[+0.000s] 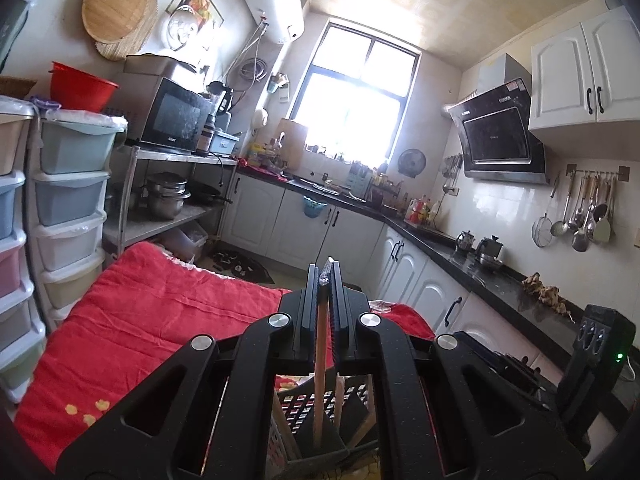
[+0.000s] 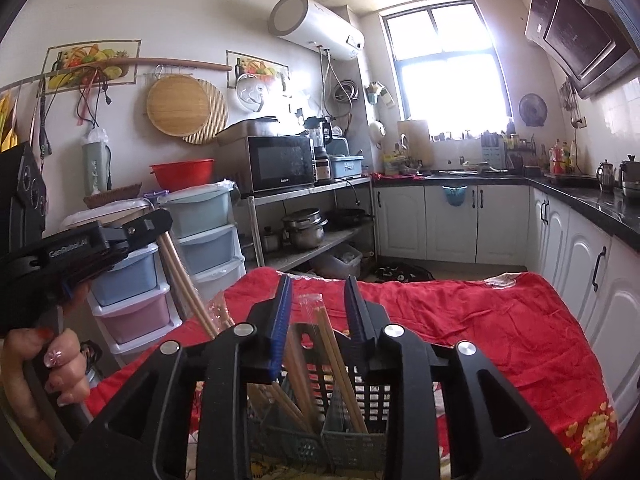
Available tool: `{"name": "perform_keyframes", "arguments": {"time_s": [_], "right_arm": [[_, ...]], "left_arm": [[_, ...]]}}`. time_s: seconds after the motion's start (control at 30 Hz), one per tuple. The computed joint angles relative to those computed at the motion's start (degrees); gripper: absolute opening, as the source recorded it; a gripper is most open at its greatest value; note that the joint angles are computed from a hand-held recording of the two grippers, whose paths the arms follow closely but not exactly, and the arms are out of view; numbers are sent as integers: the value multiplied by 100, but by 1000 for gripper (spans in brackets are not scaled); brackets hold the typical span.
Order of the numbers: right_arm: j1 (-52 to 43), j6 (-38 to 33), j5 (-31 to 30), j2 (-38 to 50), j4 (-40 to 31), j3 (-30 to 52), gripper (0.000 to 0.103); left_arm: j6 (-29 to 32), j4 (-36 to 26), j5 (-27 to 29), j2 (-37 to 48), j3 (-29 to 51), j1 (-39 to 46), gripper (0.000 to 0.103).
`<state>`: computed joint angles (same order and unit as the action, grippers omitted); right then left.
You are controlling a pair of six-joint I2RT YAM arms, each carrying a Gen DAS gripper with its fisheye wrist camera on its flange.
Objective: Organize utensils
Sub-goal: 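Open the left tool to release its chopstick while the right tool releases its own, then withdraw both open tools from the caddy toward the chopstick pile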
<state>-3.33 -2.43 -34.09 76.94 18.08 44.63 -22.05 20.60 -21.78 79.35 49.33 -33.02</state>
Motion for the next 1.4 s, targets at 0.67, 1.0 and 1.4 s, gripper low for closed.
{"name": "perform_keyframes", "arguments": {"time_s": [0.67,1.0,1.4], "right_arm": [[-420,-257,-201,-598,-983,-164,39],[-616,-463,-276,-760,-1417,-309,44],[-821,-639,-408,-1100,-1818,-515,49]], "left_arm": [[-560,-614,109,-338,-389,71,53],[-909,-1055,84,-943,-816,-82,84],[-1269,-1221,-78,-1327,-1303,-347,92]]}}
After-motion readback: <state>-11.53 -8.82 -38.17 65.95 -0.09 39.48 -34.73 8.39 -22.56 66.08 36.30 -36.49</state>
